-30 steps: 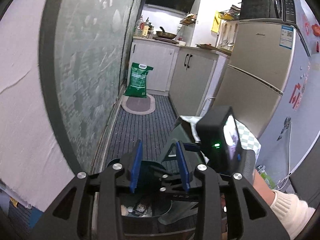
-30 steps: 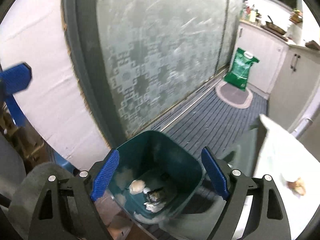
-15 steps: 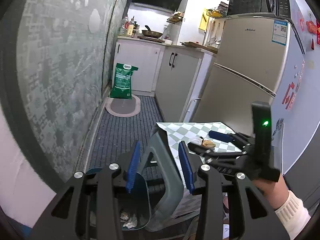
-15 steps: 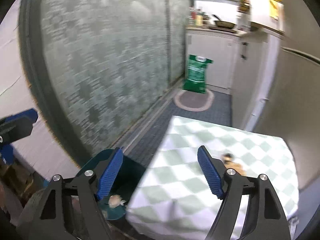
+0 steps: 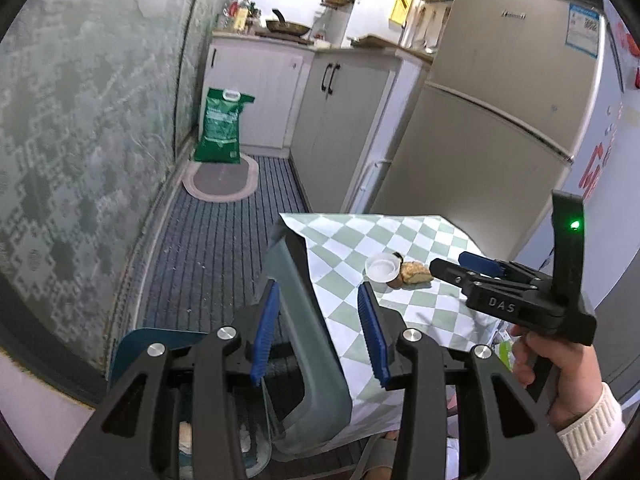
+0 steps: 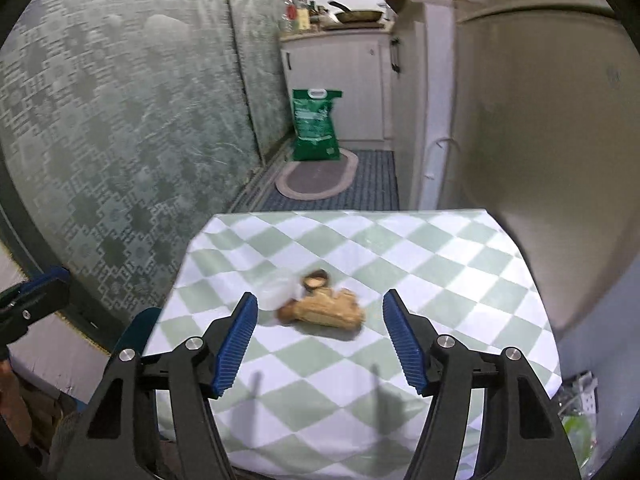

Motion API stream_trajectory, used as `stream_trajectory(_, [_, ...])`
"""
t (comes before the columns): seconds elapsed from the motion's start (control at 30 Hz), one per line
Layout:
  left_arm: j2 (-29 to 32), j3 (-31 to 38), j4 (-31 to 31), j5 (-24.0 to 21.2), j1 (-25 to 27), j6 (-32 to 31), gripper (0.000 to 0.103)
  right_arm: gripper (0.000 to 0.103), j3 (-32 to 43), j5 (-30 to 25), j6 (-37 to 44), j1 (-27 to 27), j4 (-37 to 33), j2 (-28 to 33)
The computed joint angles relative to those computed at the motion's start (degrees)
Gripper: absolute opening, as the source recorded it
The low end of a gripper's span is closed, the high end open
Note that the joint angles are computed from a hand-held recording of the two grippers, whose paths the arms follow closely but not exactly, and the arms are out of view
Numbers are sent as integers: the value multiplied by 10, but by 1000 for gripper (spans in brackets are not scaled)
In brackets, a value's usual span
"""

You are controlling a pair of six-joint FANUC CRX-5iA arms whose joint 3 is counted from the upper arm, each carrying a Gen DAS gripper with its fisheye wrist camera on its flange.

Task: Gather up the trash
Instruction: 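Grasp the clear plastic lid with the left tool while the right tool grasps the bread piece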

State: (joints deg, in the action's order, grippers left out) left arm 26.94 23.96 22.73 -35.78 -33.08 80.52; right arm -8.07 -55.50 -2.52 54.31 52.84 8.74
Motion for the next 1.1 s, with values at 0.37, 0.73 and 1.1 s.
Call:
stream_trajectory(0.37, [116, 140, 19, -90, -7, -8, 43, 60, -23, 70, -25, -32, -51, -7])
stream_trajectory(0.73, [178, 236, 25, -132, -20, -14, 47, 46, -21, 105, -7, -43, -43, 2])
stream_trajectory(1.1, [244, 340, 20, -187, -31, 39, 47, 44, -67, 114, -63, -47, 3, -37])
